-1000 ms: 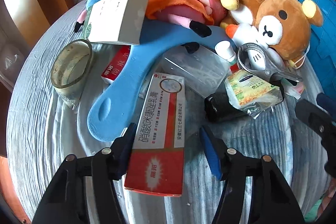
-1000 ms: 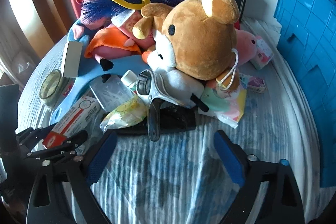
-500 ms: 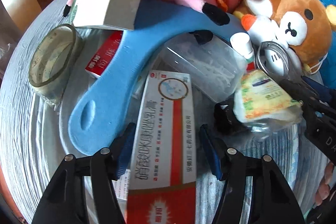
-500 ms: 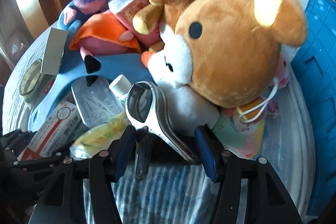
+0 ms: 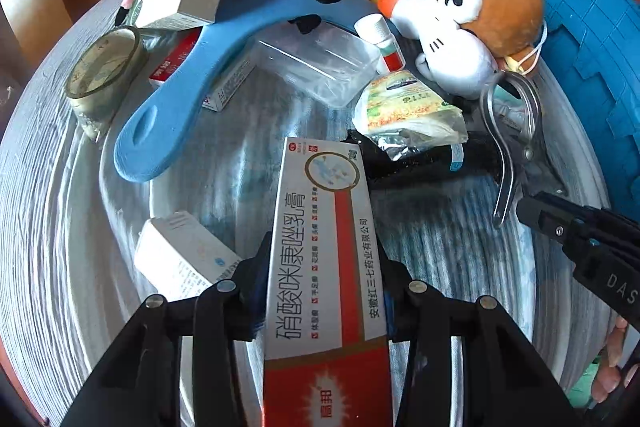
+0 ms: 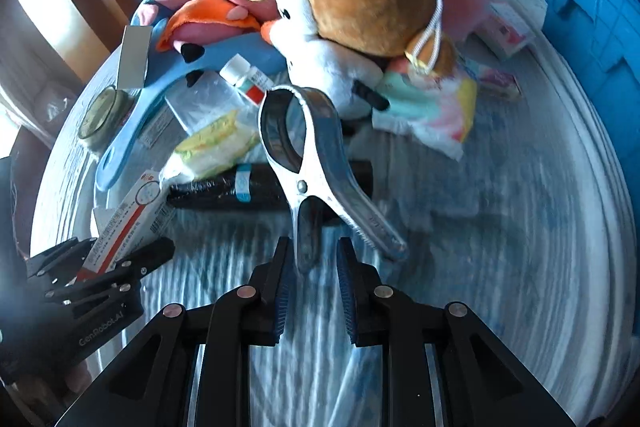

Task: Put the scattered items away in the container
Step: 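Grasp the white-red medicine box with the left gripper, then lift the medicine box with the left gripper toward the blue box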

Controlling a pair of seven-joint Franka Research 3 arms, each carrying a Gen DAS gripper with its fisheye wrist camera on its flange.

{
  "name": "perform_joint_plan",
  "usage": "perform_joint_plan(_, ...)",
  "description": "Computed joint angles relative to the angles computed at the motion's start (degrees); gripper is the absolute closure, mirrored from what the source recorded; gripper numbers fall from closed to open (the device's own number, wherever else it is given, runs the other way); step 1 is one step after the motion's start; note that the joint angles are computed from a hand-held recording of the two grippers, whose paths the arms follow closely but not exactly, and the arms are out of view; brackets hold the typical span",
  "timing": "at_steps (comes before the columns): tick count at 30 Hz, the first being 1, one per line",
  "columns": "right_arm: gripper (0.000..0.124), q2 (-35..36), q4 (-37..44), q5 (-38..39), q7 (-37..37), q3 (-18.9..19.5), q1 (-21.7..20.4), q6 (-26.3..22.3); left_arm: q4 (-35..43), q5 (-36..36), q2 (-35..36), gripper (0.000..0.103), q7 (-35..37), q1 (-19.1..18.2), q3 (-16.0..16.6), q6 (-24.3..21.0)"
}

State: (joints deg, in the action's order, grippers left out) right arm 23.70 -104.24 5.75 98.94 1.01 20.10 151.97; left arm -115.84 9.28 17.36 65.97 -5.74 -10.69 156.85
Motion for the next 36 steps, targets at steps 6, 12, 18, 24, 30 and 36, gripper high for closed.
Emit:
perform_joint_plan(6, 0.074, -3.82, -7.04, -2.71, 5.25, -2.12, 1.41, 2.66, -0.94, 0.72, -1.63, 0.055, -0.66, -0.70, -0.27, -1.04)
perform_joint_plan(12, 0.057, -7.66, -11.34, -6.32, 6.06, -2.02, 0.96, 7.04, -4.93, 3.06, -6.61, 0.026, -5.49, -1.56, 1.31, 0.36)
perform_joint_plan(18, 0.057, -5.95, -9.08, -6.90, 3.57, -1.81, -0.12, 6.42, -4.64, 5.27, -4.36, 0.025, -5.99, -1.53, 1.61, 0.34)
perform_joint_plan(24, 0.057, -2.45, -5.53, -8.63, 2.71, -2.46, 0.61, 5.62, 0.24, 6.55, 0.67, 0.038, -7.25, -2.37, 1.50, -3.08)
perform_joint_plan(30, 0.073, 1.43, -1.62, -6.88, -0.41, -1.77, 0.34, 3.46, 1.53, 11.22, 2.14, 0.061, -11.90, -4.13, 3.03, -2.19)
perform_joint_plan(36, 0.078, -0.63, -4.42, -6.98, -0.17, -2.50, 1.06, 5.69, 0.53, 14.18, 0.69, 0.061, -15.00, -4.74, 3.91, -1.16)
